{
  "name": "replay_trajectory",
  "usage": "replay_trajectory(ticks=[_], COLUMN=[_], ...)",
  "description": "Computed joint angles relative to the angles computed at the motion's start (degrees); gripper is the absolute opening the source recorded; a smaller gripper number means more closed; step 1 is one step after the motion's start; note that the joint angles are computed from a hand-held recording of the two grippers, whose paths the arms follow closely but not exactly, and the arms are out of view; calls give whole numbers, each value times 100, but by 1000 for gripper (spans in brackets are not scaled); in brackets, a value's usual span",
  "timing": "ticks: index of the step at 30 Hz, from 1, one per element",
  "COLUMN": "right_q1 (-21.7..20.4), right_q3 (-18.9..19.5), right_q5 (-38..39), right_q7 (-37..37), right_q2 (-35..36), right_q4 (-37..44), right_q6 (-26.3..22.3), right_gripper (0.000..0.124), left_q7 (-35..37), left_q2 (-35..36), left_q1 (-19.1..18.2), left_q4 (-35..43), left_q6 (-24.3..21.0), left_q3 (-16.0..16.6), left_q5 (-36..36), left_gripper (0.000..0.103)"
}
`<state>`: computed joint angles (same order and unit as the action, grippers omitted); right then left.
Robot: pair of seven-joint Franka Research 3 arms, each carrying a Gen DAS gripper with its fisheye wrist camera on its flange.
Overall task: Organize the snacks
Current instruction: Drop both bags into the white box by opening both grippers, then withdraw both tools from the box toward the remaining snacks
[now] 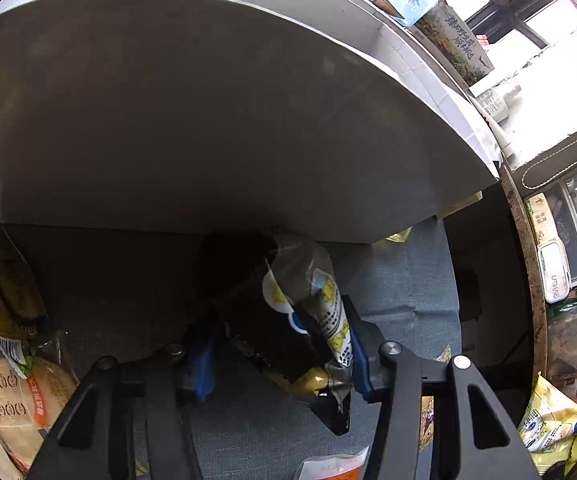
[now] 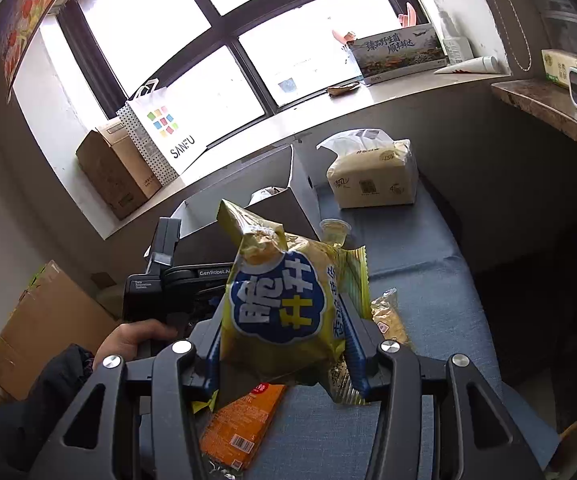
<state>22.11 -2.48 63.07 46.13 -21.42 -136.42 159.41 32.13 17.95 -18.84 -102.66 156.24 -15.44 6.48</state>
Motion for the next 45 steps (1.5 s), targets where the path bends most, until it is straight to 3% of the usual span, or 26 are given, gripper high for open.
replay_trajectory(ticks=[2,5,7,9,13,18,22,27,33,35,36,37,38,39,42,45], right_q1=[25,34,28,61,168,266,286,37,-146,-167,-157,-134,-79,-54,-396,-440], right_q3=[-2,13,56,96,228,407,482,703,820,834,823,783,699,636,992,1032], right_q5=[21,-10,-88,-125,-243,-545,-600,-1223,-2604,-2981,-3185,-3419,-3685,-3881,-3604,-3588], right_q7=[-50,-38,20,37,-40,-52,-202,524,1934,2256,2426,2621,2903,3167,2981,2885], right_q2=[-26,-16,38,86,237,725,1314,2412,3876,4244,4391,4536,4642,4696,4669,4459], right_q4=[-35,-64,-56,-33,97,713,1590,3100,5074,5586,5776,5974,6113,6180,6142,5808], right_q6=[-8,-27,-55,-60,2,71,43,-105,-573,-712,-722,-759,-782,-781,-847,-593], right_gripper=[53,53,53,53,53,53,53,53,53,56,62,84,96,103,103,103], left_q7=[-44,-630,-1522,-2165,-2752,-2586,-2176,-1305,-450,-193,21,112,17,-131,-192,-299], left_q2=[-299,-896,-1382,-1895,-2756,-3250,-3112,-2340,-1399,-1214,-1118,-1050,-1047,-1104,-1374,-1585], left_q1=[-11,-361,-584,-560,-251,221,601,856,718,656,635,592,531,492,552,613], left_q4=[-459,-1032,-1312,-1574,-1954,-2159,-1871,-961,195,451,591,710,740,665,250,-28], left_q6=[504,956,840,631,132,191,321,198,-408,-600,-758,-965,-1117,-1109,-812,-668], left_q3=[37,452,687,609,211,128,134,136,297,359,373,396,448,503,536,512], left_q5=[93,1416,2927,4090,5219,5050,4803,4090,3635,3480,3290,3203,3309,3499,3492,3523], left_gripper=[51,50,50,50,50,50,50,50,50,54,68,95,103,103,103,103])
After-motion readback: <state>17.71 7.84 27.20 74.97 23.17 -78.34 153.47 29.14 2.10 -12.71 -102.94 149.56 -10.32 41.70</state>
